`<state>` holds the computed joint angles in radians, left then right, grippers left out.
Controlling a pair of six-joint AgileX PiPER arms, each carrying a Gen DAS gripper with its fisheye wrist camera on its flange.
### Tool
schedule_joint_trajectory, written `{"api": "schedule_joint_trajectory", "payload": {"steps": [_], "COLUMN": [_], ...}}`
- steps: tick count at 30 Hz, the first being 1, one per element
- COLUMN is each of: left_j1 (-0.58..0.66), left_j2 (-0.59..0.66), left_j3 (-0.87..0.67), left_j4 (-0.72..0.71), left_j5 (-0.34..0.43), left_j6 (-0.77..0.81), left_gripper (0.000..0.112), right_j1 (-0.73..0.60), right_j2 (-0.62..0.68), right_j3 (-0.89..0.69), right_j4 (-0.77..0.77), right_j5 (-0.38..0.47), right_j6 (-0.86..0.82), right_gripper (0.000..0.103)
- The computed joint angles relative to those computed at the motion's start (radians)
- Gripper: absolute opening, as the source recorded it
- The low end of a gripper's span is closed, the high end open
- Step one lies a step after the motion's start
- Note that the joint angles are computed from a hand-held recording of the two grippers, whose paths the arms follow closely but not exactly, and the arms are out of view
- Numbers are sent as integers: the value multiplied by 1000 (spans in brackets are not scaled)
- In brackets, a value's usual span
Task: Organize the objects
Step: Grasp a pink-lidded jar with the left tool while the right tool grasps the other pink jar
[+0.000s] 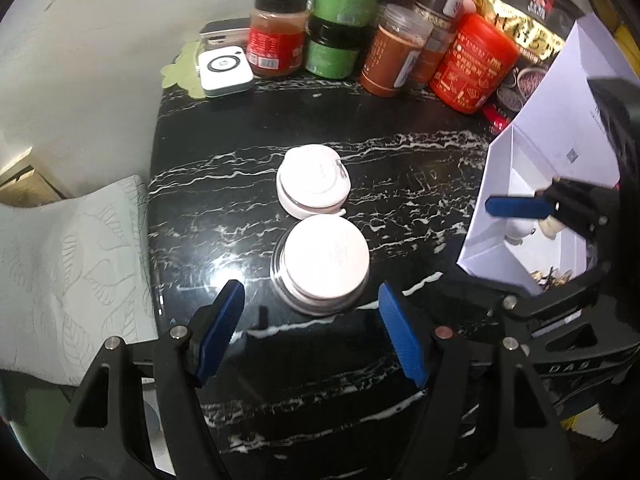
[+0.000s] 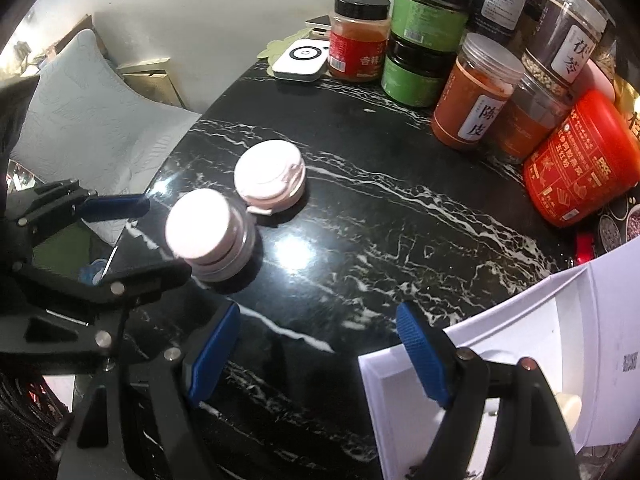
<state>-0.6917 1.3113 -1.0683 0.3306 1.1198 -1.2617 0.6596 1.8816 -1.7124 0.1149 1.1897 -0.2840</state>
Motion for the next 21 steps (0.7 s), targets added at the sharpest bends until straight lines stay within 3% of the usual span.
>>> {"api": "schedule_joint_trajectory", "payload": {"steps": [9, 14, 21], "left_j1": [62, 78, 113], "left_j2": [17, 24, -33], "left_j3": [40, 57, 114], "left_j4": [-17, -22, -38], "left_j5": [-98, -129, -186], "left_j6": [88, 123, 128], "left_gripper": [62, 51, 50], "right_j1": [0, 0, 7], "right_j2": [42, 63, 99], "right_j3": [-5, -26, -77], "right_j4": [-10, -4, 33], "right_j5": [-34, -35, -36], "right_j6": [-16, -8, 12], "right_gripper": [81, 81, 81]}}
